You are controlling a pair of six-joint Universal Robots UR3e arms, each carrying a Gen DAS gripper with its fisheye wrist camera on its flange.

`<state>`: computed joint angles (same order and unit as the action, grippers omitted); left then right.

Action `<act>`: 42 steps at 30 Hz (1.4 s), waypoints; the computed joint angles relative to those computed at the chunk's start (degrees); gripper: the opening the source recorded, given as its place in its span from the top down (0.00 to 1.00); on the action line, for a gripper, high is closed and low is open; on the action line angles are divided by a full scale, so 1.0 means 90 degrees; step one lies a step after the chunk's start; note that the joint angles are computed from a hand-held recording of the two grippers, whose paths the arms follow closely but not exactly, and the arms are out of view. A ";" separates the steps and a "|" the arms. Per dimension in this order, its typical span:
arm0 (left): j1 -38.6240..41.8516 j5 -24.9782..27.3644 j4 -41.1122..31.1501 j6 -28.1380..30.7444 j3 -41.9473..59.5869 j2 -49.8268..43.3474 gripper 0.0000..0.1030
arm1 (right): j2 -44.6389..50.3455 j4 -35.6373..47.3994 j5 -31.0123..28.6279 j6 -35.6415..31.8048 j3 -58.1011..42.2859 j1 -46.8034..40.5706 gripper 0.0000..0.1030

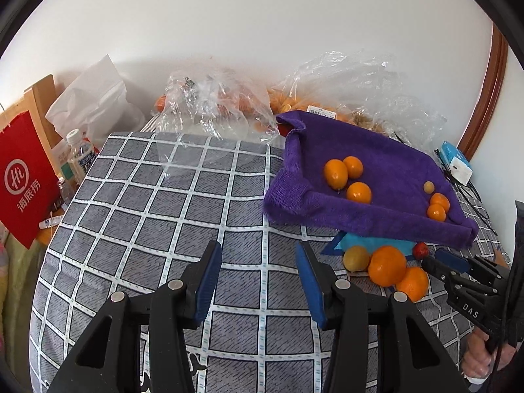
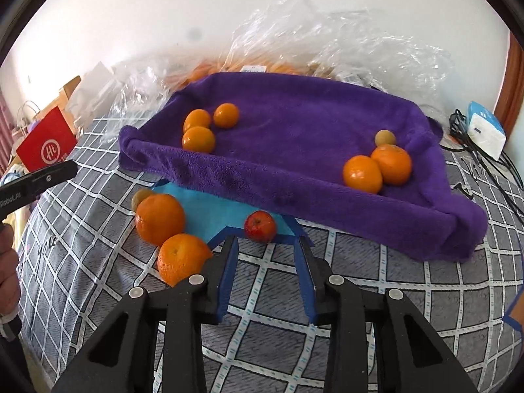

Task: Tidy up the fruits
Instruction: 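Move both open grippers back toward the remaining fruit, then grasp the small red apple with the right gripper while the left grasps the yellow-green fruit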

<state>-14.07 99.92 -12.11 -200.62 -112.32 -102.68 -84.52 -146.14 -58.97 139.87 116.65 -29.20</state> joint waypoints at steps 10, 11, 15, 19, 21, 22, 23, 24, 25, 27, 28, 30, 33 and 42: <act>-0.0131 -0.0563 0.0048 0.0156 0.0378 -0.0585 0.57 | 0.0719 -0.0199 -0.0181 0.0275 -0.0564 0.0361 0.77; -0.0203 -0.0550 -0.0013 0.0178 0.0510 -0.0703 0.57 | 0.0695 -0.0226 -0.0137 0.0294 -0.0532 0.0315 0.77; -0.0422 -0.0607 -0.0232 0.0184 0.0935 -0.1091 0.57 | 0.0385 -0.0255 0.0079 0.0099 -0.0267 -0.0008 0.77; -0.0570 -0.0630 -0.0464 0.0105 0.1368 -0.1411 0.57 | 0.0006 -0.0355 0.0317 -0.0269 0.0148 -0.0548 0.77; -0.0609 -0.0732 -0.0474 0.0105 0.1512 -0.1533 0.57 | -0.0058 -0.0238 0.0456 -0.0457 0.0218 -0.0793 0.77; -0.0647 -0.0712 -0.0506 0.0116 0.1599 -0.1597 0.58 | -0.0072 -0.0198 0.0521 -0.0524 0.0235 -0.0879 0.77; -0.0710 -0.0621 -0.0574 0.0116 0.1734 -0.1685 0.58 | -0.0060 -0.0186 0.0570 -0.0564 0.0249 -0.0947 0.77; -0.0761 -0.0555 -0.0643 0.0105 0.1873 -0.1777 0.58 | -0.0022 -0.0172 0.0601 -0.0555 0.0239 -0.0992 0.77; -0.0788 -0.0529 -0.0648 0.0068 0.1935 -0.1829 0.58 | 0.0057 -0.0092 0.0612 -0.0517 0.0148 -0.1013 0.77; -0.0826 -0.0505 -0.0708 -0.0023 0.2093 -0.1945 0.58 | 0.0156 0.0152 0.0628 -0.0496 -0.0045 -0.1031 0.77; -0.0847 -0.0472 -0.0719 -0.0065 0.2186 -0.2019 0.58 | 0.0159 0.0211 0.0663 -0.0514 -0.0065 -0.1044 0.77; -0.0915 -0.0347 -0.0760 -0.0125 0.2338 -0.2136 0.58 | 0.0173 0.0161 0.0628 -0.0503 -0.0051 -0.1048 0.77; -0.1082 -0.0022 -0.0677 -0.0151 0.2452 -0.2283 0.69 | 0.0184 -0.0179 0.0463 -0.0435 0.0089 -0.1006 0.77; -0.0955 -0.0298 0.0083 -0.0228 0.1880 -0.2153 0.75 | 0.0434 -0.0243 0.0160 -0.0218 -0.0055 -0.0881 0.77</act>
<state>-22.67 97.24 -11.37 -202.67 -95.40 -122.06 -80.61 -148.34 -57.53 137.91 116.15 -37.12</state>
